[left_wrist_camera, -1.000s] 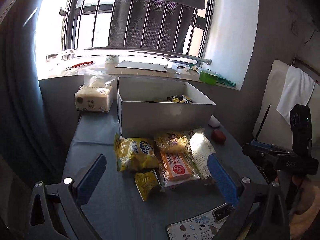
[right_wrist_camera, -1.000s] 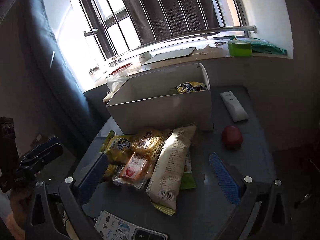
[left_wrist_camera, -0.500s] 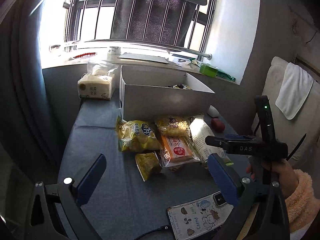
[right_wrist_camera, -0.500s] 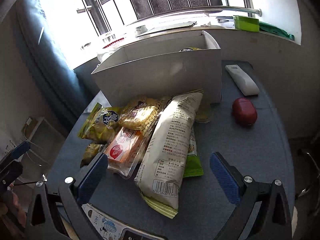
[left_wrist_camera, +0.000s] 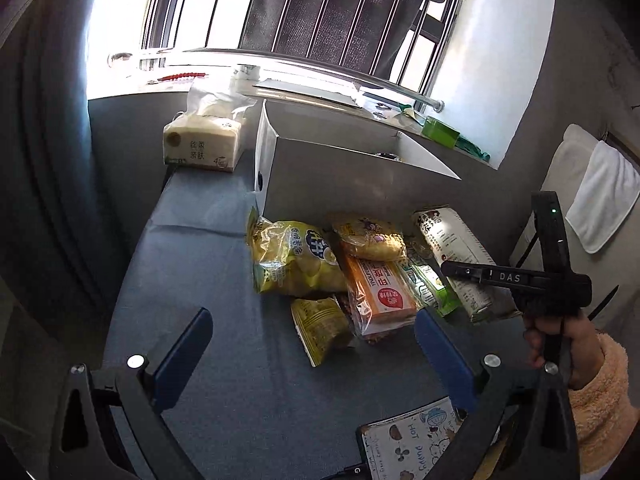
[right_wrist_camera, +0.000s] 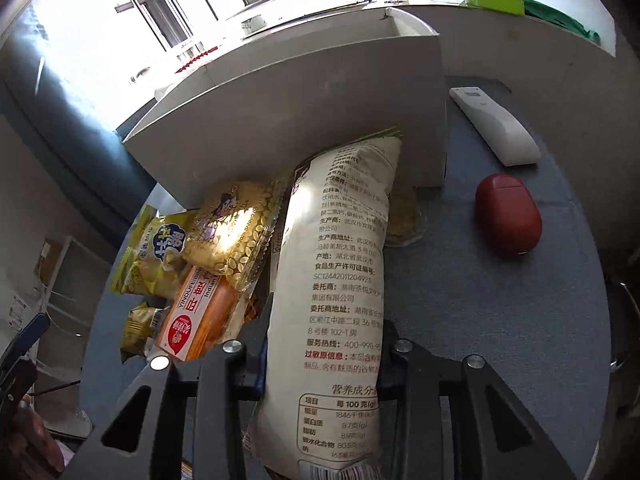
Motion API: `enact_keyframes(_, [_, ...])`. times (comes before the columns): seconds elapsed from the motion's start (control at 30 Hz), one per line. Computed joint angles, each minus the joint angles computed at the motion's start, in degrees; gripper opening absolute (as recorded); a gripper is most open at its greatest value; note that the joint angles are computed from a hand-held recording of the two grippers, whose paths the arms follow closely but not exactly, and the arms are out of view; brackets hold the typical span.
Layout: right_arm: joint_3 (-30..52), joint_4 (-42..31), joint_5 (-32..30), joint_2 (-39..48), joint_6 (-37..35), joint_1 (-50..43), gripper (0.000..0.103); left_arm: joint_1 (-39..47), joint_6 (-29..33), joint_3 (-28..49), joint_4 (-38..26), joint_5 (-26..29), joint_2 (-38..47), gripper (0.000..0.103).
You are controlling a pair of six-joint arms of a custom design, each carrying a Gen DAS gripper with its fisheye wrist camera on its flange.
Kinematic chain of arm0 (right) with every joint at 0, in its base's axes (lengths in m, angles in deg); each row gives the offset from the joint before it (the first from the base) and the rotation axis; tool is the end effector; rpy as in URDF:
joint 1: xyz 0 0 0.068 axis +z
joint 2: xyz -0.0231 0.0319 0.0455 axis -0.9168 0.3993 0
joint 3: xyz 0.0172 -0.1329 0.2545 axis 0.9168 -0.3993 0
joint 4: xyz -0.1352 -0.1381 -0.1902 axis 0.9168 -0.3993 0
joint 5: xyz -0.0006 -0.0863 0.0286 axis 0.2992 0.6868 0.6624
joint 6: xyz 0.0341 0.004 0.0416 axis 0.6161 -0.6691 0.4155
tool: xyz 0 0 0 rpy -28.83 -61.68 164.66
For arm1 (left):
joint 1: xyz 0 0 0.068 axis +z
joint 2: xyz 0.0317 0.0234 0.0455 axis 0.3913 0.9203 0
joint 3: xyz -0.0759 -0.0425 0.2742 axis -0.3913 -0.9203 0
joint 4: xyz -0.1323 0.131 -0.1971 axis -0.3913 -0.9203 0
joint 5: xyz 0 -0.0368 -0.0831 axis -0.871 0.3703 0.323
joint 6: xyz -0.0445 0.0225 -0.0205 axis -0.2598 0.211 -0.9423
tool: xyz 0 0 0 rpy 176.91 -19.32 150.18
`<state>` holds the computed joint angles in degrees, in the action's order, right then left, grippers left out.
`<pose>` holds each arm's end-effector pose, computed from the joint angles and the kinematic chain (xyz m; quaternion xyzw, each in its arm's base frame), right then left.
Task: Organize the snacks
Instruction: 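Grasp long white snack bag with right tool while left tool grasps yellow chip bag, drop both into box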
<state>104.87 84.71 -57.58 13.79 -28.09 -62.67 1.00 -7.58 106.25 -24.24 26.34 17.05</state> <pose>0.2284 0.0159 0.1239 0.2092 0.9241 0.1022 0.3029 0.2932 -0.1324 0.1412 0.2343 0.8767 -0.2419 0.3435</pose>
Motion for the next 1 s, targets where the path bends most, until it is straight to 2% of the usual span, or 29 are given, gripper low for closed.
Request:
enact_keyframes(0.1, [-3.7, -1.9, -3.1, -9.5, 0.8, -1.7, 0.038, -0.3, -0.4, 4.9, -2.0, 0.1, 5.0, 0.103])
enact_keyframes(0.23, [-6.2, -7.6, -4.1, -23.1, 1.3, -2.1, 0.038, -1.4, -0.2, 14.3, -5.6, -1.1, 12.9, 0.103])
enact_keyframes(0.33, [-6.5, -12.3, -3.5, -30.4, 2.0, -0.2, 0.038, -2.3, 0.9, 25.1, -12.5, -2.3, 20.5, 0.103])
enact_keyframes(0.43, [-7.1, -13.6, -3.9, -34.0, 3.4, 1.5, 0.038, -1.4, 0.0, 37.1, -20.6, 1.9, 29.8, 0.102])
enact_keyframes(0.47, [-7.2, -11.9, -3.1, -33.0, 4.7, 3.2, 0.038, -1.0, -1.0, 40.2, -22.4, 3.4, 32.5, 0.101])
enact_keyframes(0.5, [-7.3, -12.5, -2.9, -33.9, 4.6, 3.6, 0.038, -1.0, -1.1, 42.9, -24.2, 4.4, 34.6, 0.097])
enact_keyframes(0.53, [-7.4, -13.2, -1.8, -34.8, 4.7, 4.7, 0.038, -1.1, 0.1, 44.6, -25.4, 5.2, 36.1, 0.079])
enact_keyframes(0.57, [-7.2, -13.6, -0.9, -35.0, 4.5, 5.5, 0.038, -1.5, 1.3, 43.8, -24.0, 4.9, 35.9, 0.065])
enact_keyframes(0.6, [-7.3, -13.2, -0.4, -34.5, 4.5, 6.1, 0.038, -1.5, 1.9, 43.7, -24.1, 5.4, 35.8, 0.057])
enact_keyframes(0.7, [-8.3, -11.6, -2.6, -34.0, 4.7, 4.6, 0.038, -0.6, 1.4, 39.3, -19.7, 7.2, 32.8, 0.043])
enact_keyframes(0.9, [-8.3, -9.5, -3.9, -32.5, 3.3, 2.2, 0.038, 1.7, 0.1, 26.1, -8.4, 8.2, 20.7, 0.027])
enact_keyframes(1.0, [-6.6, -8.3, -5.5, -30.4, 1.2, 0.1, 0.038, 2.2, -0.2, 22.6, -5.7, 8.6, 14.1, 0.027])
